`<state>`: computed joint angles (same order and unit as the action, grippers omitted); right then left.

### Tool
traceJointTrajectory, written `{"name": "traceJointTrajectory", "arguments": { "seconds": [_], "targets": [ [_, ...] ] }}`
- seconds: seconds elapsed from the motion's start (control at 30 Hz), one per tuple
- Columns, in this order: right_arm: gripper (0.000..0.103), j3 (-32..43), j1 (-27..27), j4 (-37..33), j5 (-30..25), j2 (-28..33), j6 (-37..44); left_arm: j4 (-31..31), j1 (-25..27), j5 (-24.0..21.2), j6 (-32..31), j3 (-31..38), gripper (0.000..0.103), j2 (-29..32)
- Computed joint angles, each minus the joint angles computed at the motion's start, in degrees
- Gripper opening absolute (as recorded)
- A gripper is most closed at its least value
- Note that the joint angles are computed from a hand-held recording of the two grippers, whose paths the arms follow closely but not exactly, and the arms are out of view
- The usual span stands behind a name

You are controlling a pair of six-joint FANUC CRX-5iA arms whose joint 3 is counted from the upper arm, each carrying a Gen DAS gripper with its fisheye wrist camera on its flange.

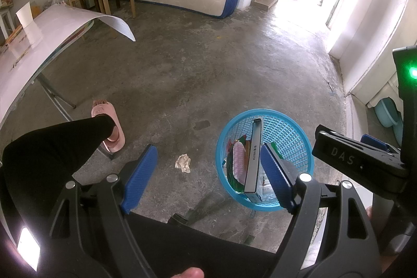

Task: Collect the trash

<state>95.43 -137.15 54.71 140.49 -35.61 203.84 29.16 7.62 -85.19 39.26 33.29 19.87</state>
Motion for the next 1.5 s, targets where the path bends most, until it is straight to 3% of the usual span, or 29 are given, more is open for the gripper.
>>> {"name": "traceJointTrajectory", "arguments": {
  "seconds": [1.07,1.5],
  "targets": [
    [0.086,0.6,-0.7,-0.7,-0.6,0.3,0.5,0.0,0.0,0.3,-0.2,-0.7,0.077,-0.5],
    [0.086,-2.6,0.5,2.8,0.6,-1.5,3.4,-0.1,-0.2,0.3,-0.2,-0.7,0.077,-0.5]
  ]
}}
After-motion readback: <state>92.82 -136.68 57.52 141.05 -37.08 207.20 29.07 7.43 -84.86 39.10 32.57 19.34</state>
